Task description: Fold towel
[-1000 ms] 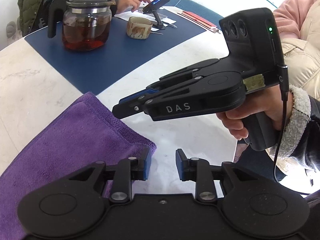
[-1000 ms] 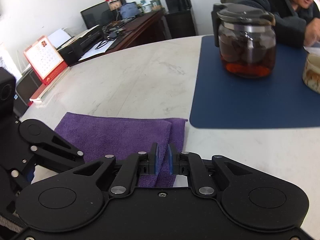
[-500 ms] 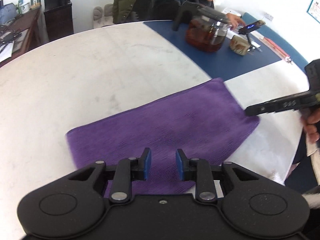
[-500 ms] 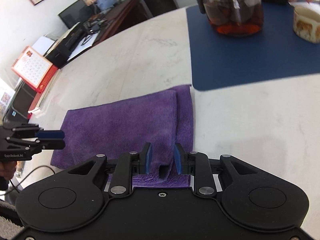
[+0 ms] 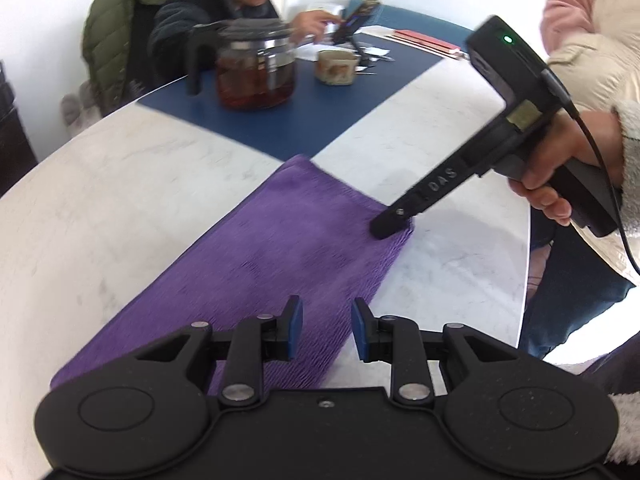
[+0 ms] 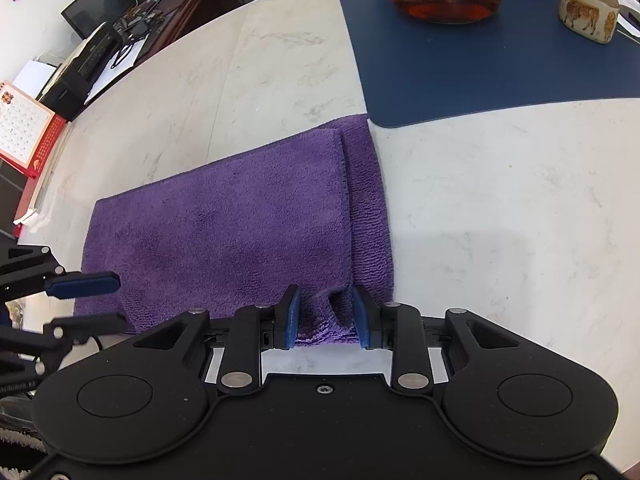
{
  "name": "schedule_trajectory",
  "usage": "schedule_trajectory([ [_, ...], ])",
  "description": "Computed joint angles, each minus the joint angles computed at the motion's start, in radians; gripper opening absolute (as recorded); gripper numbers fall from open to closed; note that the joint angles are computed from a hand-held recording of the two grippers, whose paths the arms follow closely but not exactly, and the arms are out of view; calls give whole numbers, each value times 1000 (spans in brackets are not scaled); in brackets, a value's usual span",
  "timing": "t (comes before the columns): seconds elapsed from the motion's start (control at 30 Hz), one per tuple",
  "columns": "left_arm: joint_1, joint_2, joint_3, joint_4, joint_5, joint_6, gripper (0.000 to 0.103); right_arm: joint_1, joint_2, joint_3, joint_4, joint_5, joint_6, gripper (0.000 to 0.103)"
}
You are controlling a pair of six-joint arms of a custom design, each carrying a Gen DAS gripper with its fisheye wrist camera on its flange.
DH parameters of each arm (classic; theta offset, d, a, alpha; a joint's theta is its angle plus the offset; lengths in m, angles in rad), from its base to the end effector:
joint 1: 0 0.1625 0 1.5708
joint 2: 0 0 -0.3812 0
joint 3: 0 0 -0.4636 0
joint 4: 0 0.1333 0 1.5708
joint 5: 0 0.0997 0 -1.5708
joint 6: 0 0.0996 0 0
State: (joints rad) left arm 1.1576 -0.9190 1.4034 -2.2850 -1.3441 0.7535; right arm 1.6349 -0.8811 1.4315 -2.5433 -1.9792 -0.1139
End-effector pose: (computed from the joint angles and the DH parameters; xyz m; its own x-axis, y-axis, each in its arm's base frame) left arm -0.1629 -0.7592 0.1779 -0.3983 0.8613 -0.3155 0.9098 0.4147 -0.0164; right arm 0.1426 -0.7585 0.1716 -0.9136 -0.0006 0.4065 -0.1633 0.9162 -0.3658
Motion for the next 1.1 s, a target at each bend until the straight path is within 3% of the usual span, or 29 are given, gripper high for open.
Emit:
schedule_trajectory([
  [0.03,-6,9,1,-8,5,12,24,-10,-10,7,-2,48,7,9],
  [0.27,-31,77,-9,-67,-1,42,24,-36,-24,-8,34,176,25,7],
  [0.6,-63,114,30,-203,80,85,25,-71,-20,-50,75,319,130,7],
  [0.8,-73,150,25,-271,141,111,26,-73,-3,-78,82,354,156,7],
  [0.93,-68,168,-1,-257,131,90,26,-70,-1,-81,84,364,158,7],
  [1.1,-56,186,-48,-203,109,8,10,-72,-8,-69,79,361,162,7],
])
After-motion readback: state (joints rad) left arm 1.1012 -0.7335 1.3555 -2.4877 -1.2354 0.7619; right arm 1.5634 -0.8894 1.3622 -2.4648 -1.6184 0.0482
